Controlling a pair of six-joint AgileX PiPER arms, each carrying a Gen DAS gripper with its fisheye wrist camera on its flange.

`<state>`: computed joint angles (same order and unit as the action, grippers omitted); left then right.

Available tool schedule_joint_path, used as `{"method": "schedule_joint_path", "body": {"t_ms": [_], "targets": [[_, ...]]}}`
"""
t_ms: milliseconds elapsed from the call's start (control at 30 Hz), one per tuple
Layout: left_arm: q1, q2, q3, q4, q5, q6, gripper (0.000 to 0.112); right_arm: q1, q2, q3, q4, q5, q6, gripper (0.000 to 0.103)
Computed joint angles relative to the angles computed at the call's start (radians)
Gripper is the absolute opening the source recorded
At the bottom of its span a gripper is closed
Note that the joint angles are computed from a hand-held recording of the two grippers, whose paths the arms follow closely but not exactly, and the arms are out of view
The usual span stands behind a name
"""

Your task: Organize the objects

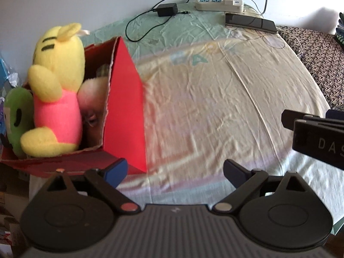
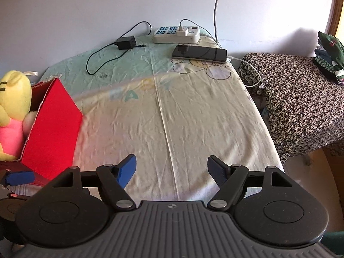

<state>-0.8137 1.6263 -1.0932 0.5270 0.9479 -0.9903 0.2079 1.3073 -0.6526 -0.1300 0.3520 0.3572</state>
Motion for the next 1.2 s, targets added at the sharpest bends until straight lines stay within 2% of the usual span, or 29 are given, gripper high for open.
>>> {"method": "schedule_joint_path", "body": {"t_ms": [200, 333, 433, 633, 867, 1200], "targets": [[0.007, -0.029, 0.021, 0.017, 0.015, -0.025, 0.096, 0.02, 0.015, -0.015, -0.012, 0.014, 0.021, 0.077], [-0.003, -0.084, 0.056, 0.04, 0.024, -0.041, 0.096, 0.066, 0.023, -0.029, -0.069, 0.022, 0.092, 0.077], [0.008, -0.145, 0.088, 0.052, 0.018, -0.035, 0.096, 0.121, 0.025, -0.051, -0.132, 0.052, 0.18, 0.077], [0.053, -0.284, 0.15, 0.114, 0.029, -0.014, 0.097, 0.275, 0.018, -0.113, -0.333, 0.142, 0.459, 0.079], [0.26, -0.422, 0.191, 0.068, -0.009, 0.177, 0.097, 0.454, 0.062, -0.244, -0.44, 0.262, 0.649, 0.08], [0.6, -0.525, 0.239, -0.074, -0.127, 0.517, 0.098, 0.657, 0.193, -0.434, -0.556, 0.4, 0.836, 0.081]]}}
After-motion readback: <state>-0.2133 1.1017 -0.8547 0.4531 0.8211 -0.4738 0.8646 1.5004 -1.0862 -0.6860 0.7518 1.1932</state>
